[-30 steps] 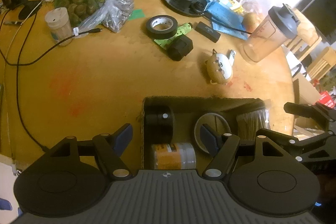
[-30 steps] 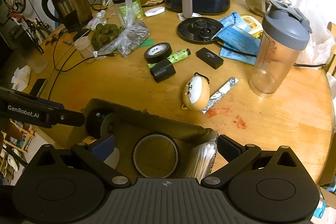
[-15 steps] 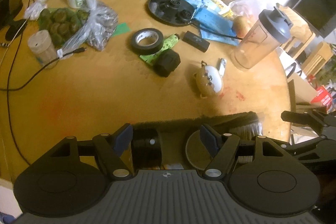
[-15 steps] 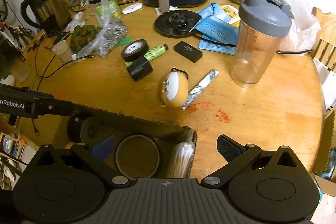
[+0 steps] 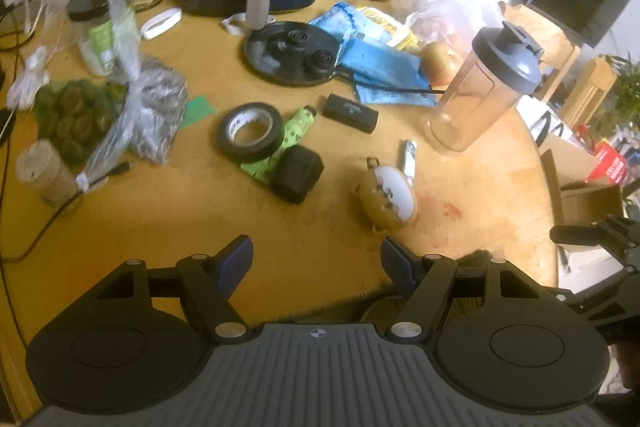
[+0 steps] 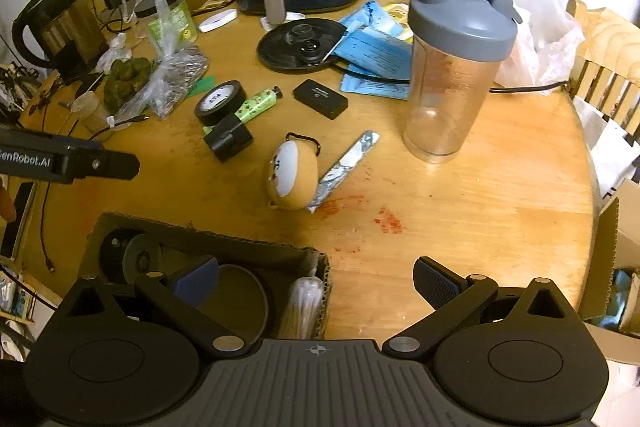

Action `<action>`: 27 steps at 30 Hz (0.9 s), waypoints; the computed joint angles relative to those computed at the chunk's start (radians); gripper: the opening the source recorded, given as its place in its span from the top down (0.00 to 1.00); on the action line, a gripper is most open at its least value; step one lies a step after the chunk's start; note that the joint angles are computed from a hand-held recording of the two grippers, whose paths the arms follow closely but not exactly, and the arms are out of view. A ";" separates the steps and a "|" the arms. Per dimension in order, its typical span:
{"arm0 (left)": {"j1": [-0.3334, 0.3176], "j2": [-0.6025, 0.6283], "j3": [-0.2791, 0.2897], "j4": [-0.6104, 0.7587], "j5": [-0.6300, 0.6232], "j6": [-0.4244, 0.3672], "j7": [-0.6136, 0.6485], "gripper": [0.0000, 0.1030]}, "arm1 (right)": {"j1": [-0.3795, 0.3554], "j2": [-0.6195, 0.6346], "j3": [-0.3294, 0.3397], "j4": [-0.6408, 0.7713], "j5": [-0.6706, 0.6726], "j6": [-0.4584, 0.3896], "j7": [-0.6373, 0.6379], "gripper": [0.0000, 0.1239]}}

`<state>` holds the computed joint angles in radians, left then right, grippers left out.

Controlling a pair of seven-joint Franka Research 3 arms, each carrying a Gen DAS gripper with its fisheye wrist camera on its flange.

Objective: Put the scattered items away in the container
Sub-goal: 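Move the open left tool toward the black cube beside the tape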

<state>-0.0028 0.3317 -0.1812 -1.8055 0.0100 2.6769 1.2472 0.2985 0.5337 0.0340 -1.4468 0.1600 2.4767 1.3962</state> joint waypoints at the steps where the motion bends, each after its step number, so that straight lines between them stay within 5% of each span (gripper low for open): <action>1: 0.003 0.011 -0.002 0.013 -0.001 -0.001 0.012 0.32 | 0.000 0.001 -0.002 0.001 -0.001 -0.001 0.002 0.17; 27: -0.024 0.307 0.008 0.355 0.127 -0.109 0.220 0.32 | -0.006 -0.026 -0.037 -0.047 -0.043 0.009 0.139 0.17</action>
